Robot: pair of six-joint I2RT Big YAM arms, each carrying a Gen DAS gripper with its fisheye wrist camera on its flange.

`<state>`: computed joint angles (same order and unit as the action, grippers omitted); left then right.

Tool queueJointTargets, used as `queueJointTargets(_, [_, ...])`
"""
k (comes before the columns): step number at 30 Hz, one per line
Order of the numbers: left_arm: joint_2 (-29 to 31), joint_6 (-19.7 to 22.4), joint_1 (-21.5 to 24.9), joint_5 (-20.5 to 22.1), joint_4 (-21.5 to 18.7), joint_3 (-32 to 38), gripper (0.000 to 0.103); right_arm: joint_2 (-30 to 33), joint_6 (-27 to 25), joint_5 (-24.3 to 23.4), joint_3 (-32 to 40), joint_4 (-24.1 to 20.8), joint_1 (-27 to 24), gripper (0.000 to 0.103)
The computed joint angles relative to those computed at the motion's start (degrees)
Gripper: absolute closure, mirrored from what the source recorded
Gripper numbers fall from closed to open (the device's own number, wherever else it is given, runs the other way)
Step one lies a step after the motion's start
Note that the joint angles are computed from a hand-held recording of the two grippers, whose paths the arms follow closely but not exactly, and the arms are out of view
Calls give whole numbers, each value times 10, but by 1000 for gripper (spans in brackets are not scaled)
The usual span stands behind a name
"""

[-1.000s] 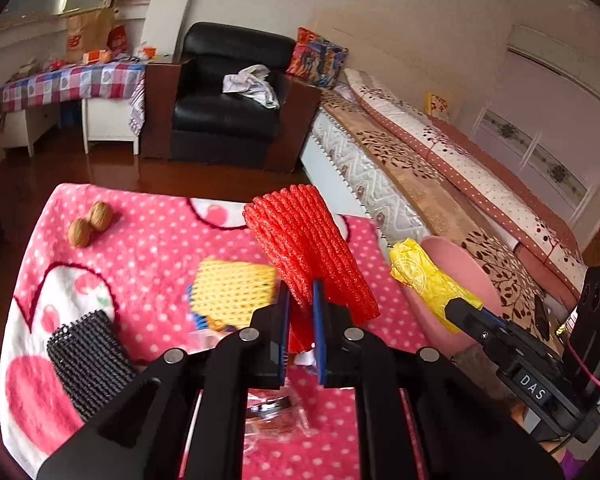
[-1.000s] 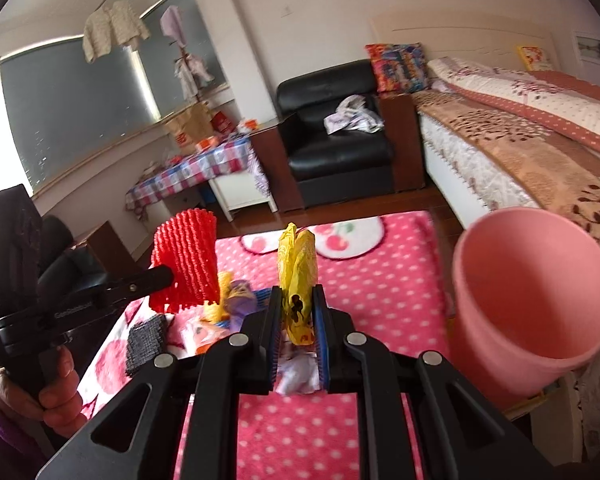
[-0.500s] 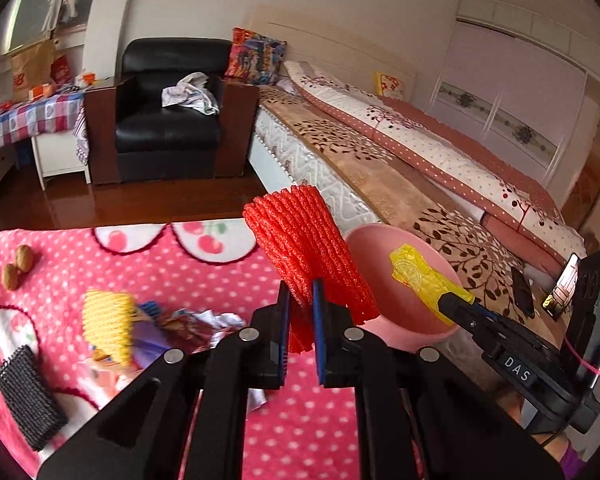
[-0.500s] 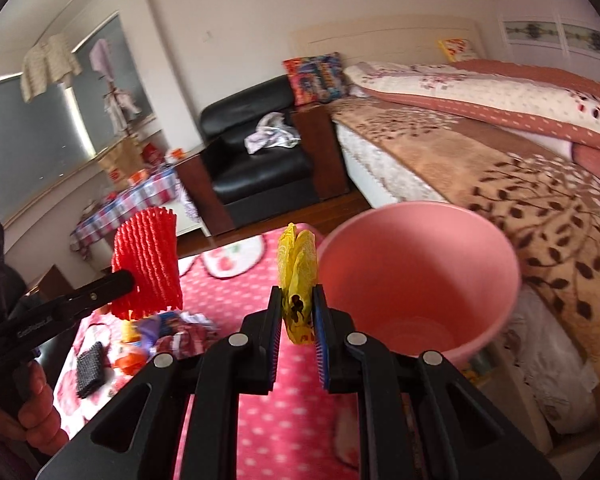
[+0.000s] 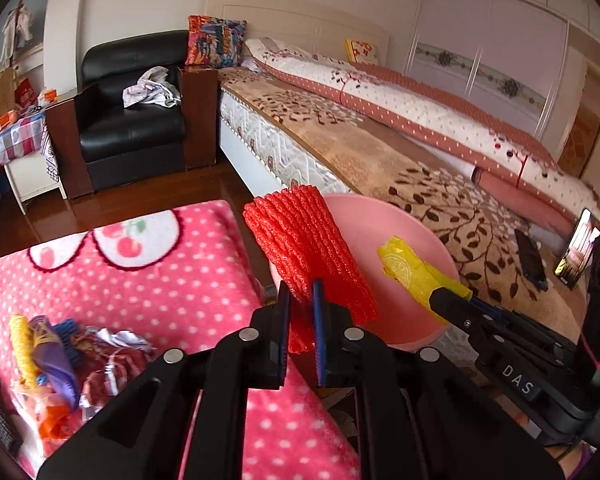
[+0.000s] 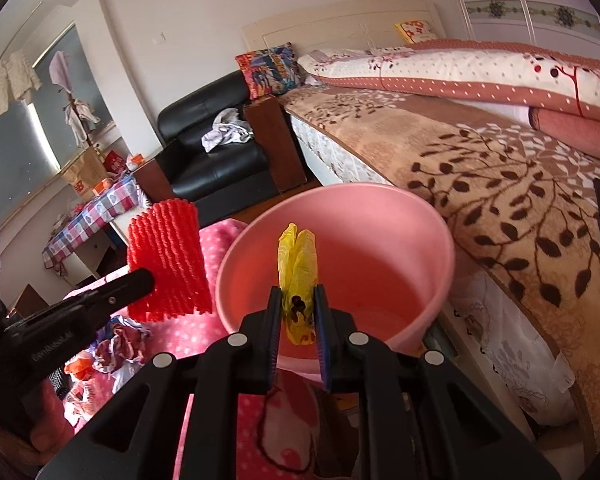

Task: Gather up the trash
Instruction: 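Carry both items to the pink bucket and open the right tool to drop the yellow bag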

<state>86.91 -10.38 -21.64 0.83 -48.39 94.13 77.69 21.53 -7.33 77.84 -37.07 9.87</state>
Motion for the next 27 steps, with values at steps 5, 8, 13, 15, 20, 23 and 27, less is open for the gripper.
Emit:
queueJointTargets(5, [23,-1,-10,-6,-11,16,93,11,-4,-4,2,0,-10,87])
queueJointTargets(8, [31,-1,-13,-7,-17,21,93,14,-4,-2,3,0,-13,86])
queueJointTargets(13, [43,3,-17,-4,-17,32,91,19,-7,-2,4,3,-14,83])
queueJointTargets(15, [46,-5,-16,9,-17,35,87,16,-5,0,3,1,-12,76])
queueJointTargets(20, [51,-13,-17,3,-18,40,86,19,-3,0,2,8,-14,64])
queueJointTargets(23, [54,-18,-17,1,-22,44,86,17,-1,0,0,10,-13,63])
queueJointTargets(27, [48,-19,-16,-1,-15,39,86,6,0,4,-8,14,-10,62])
